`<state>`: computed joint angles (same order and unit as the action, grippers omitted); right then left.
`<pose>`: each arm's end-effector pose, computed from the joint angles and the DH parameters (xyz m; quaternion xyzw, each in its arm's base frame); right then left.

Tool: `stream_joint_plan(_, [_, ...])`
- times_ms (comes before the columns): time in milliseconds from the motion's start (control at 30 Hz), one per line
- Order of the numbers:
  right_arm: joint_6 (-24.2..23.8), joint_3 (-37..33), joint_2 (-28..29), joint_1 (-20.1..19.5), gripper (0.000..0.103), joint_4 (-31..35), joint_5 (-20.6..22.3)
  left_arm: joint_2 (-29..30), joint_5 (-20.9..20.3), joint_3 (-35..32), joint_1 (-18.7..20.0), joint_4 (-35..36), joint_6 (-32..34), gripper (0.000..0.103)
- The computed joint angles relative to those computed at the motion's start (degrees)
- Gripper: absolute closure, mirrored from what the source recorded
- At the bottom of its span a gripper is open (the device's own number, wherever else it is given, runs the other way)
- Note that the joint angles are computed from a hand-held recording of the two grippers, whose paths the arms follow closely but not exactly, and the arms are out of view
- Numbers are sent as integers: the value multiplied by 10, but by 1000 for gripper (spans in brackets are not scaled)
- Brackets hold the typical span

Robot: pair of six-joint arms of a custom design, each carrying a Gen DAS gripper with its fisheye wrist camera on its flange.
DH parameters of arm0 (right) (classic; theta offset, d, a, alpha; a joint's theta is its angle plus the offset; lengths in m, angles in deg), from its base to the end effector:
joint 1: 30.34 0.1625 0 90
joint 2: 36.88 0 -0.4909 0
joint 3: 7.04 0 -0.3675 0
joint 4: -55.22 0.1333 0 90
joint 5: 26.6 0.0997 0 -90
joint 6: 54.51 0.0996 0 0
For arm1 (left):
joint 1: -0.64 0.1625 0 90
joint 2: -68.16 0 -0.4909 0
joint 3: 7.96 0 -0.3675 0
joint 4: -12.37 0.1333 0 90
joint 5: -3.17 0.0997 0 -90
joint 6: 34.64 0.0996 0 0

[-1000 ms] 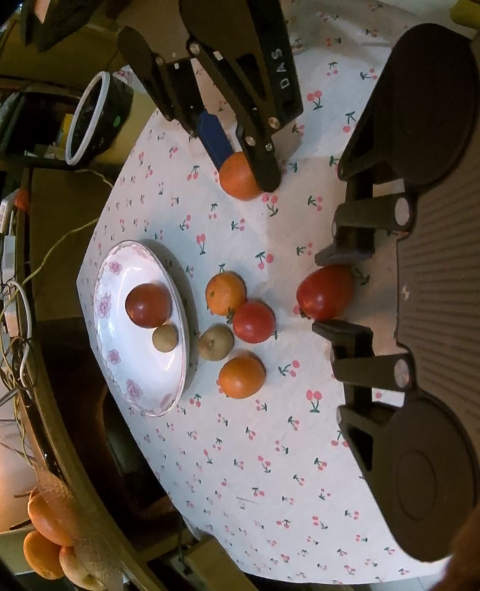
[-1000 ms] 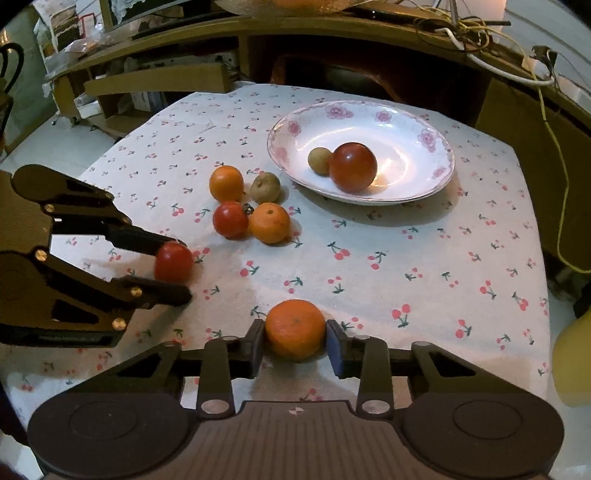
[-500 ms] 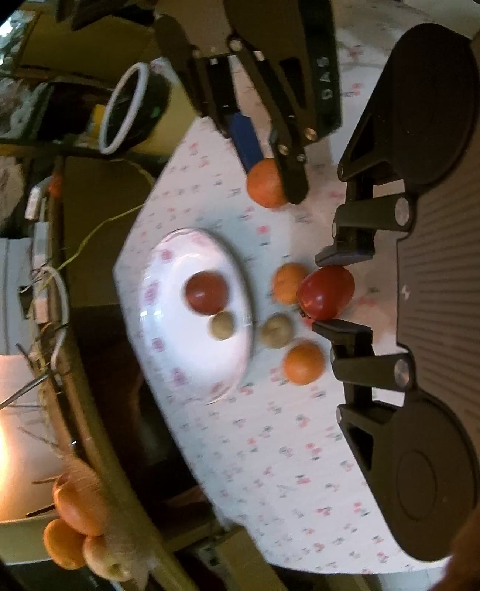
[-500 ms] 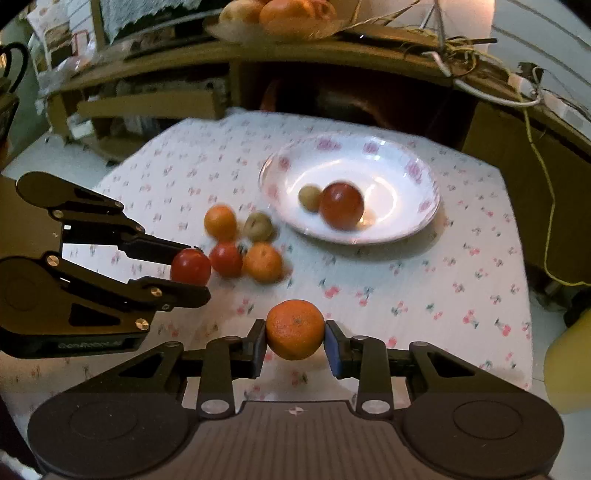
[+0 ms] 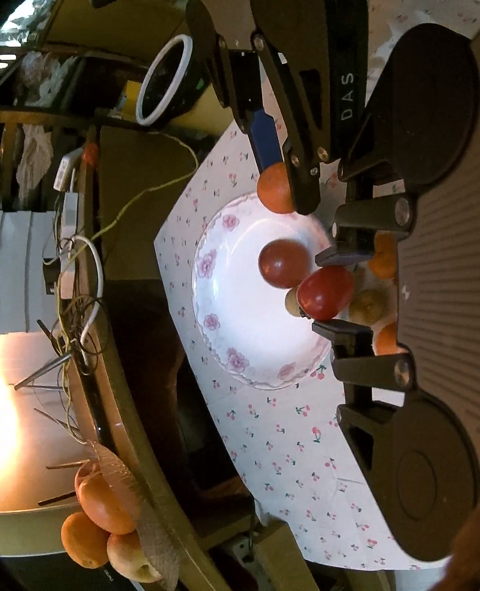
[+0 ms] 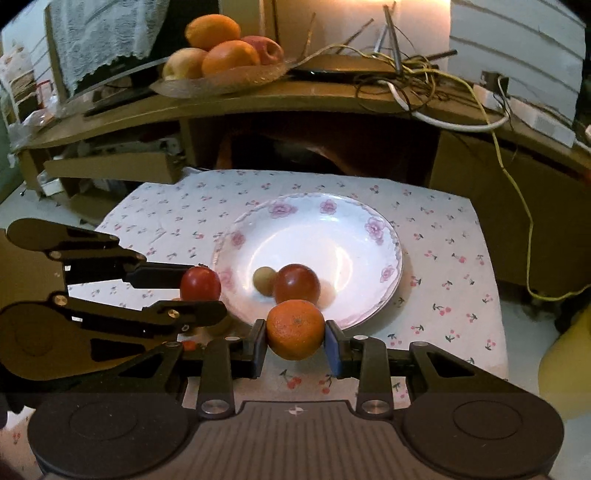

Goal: Organize fruits
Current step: 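Carry the orange in the right tool while the left tool carries the tomato to the plate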

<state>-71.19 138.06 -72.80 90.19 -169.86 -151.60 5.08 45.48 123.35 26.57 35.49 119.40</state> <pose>0.2699 -0.3077 0.0735 0.3104 -0.8787 0.2475 0.2652 -0.1409 -0.2986 0.1942 0.3031 0.8629 -0.2783 0.2934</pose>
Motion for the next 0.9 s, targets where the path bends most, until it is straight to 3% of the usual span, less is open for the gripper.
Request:
stream_joint_plan(300, [-4,-23,18,-25,69,0,-12,27,6,-26,50,-22,32,67])
stream_joint_plan(900, [-75,-72,52,-33,67,-44,-20,33,3,-52,104,-60,100,67])
